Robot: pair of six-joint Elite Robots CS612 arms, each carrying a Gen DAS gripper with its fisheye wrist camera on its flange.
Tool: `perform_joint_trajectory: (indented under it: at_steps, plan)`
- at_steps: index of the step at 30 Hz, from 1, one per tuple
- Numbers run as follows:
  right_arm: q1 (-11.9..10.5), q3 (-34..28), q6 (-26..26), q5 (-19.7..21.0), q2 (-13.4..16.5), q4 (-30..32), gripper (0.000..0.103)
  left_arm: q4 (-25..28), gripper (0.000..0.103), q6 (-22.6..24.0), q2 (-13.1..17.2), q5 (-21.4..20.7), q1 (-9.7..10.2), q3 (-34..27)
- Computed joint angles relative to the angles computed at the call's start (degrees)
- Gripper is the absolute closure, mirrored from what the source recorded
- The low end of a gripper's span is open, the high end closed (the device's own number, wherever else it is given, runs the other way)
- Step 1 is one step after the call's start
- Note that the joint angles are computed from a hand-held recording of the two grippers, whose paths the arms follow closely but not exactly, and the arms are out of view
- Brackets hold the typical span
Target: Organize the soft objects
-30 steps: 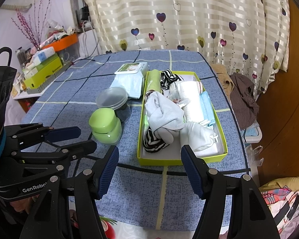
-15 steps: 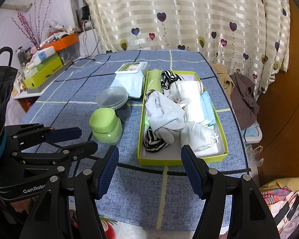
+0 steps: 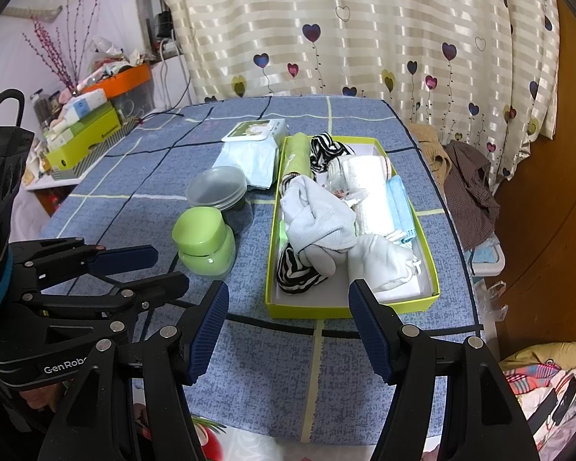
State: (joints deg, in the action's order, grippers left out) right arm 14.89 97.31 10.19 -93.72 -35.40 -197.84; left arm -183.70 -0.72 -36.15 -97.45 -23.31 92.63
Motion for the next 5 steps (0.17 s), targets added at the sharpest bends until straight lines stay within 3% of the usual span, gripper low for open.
perform_joint_trajectory:
  at_steps: [5]
  plan:
    - [0.0, -0.1, 0.0, 0.0, 0.1, -0.1, 0.038, 0.1, 0.061, 0.0, -0.1, -0.2, 0.02, 0.0]
